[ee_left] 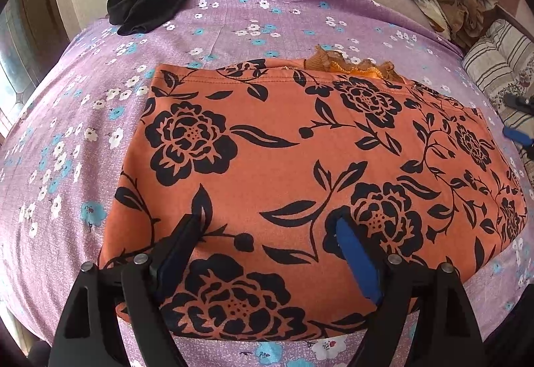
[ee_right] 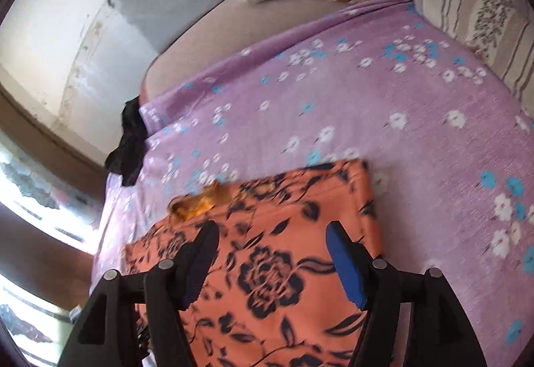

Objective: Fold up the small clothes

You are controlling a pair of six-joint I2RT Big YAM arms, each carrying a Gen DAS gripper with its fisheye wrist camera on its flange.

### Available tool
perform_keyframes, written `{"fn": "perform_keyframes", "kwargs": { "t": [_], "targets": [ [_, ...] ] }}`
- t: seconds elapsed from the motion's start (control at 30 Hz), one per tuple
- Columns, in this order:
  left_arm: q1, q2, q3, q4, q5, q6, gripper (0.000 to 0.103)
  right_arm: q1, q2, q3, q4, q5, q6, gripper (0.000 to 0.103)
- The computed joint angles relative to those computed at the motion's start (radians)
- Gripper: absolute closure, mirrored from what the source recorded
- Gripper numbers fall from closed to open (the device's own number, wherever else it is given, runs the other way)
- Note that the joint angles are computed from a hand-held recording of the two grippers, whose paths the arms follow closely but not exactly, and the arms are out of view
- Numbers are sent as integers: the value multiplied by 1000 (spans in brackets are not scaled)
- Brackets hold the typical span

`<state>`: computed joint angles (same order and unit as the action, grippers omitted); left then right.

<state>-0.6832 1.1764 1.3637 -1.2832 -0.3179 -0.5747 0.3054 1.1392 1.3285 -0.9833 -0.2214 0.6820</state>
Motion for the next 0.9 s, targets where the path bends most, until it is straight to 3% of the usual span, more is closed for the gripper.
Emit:
{"fn": "perform_keyframes", "kwargs": {
  "t": [0.07, 0.1, 0.2, 0.3, 0.37, 0.4, 0.43, 0.5, 0.57, 0.6, 0.7, 0.73, 0.77, 0.8, 0.83, 0.9],
  "targets": [
    [7, 1, 18, -28, 21, -5, 18, 20, 45, -23, -46, 10, 9, 25],
    [15, -12, 24, -37, 37, -17, 18, 9, 69, -48, -75, 11, 44, 29],
    [45, -103, 2, -14, 61, -63, 18, 6, -7, -86, 10, 17, 149, 29],
    [80, -192, -64, 3, 92, -107, 18, 72, -68, -63, 33, 91, 123, 21],
    [115, -184, -104, -54, 144, -80, 22, 108, -88, -77, 46, 81, 101, 16],
    [127, -177, -120, -84, 138, -80, 30, 124, -83, -88, 35, 86, 82, 16],
    [135, -186, -124, -84, 123, -85, 31, 136, -64, -96, 1, 97, 68, 16],
    [196, -203, -106, -58, 222, -85, 34, 138, -19, -117, -60, 86, 87, 16],
    [251, -204, -74, -5, 252, -49, 34, 153, -47, -144, 0, 133, 76, 15],
    [285, -185, -53, 17, 271, -15, 34, 156, -43, -140, -8, 134, 67, 15],
    [398, -68, 18, 58, 390, 88, 34, 161, -43, -151, 3, 140, 62, 14],
    [425, -9, 53, 40, 412, 112, 35, 163, -45, -155, 8, 143, 59, 14],
    [451, 45, 83, 27, 441, 129, 46, 167, -49, -160, 13, 148, 55, 14],
    [472, 97, 111, 14, 480, 148, 69, 172, -49, -162, 19, 155, 55, 14],
    [475, 152, 149, -14, 466, 175, 78, 177, -54, -167, 22, 162, 51, 14],
    [471, 217, 202, -20, 417, 231, 87, 176, -53, -165, 20, 167, 23, 14]
  ]
}}
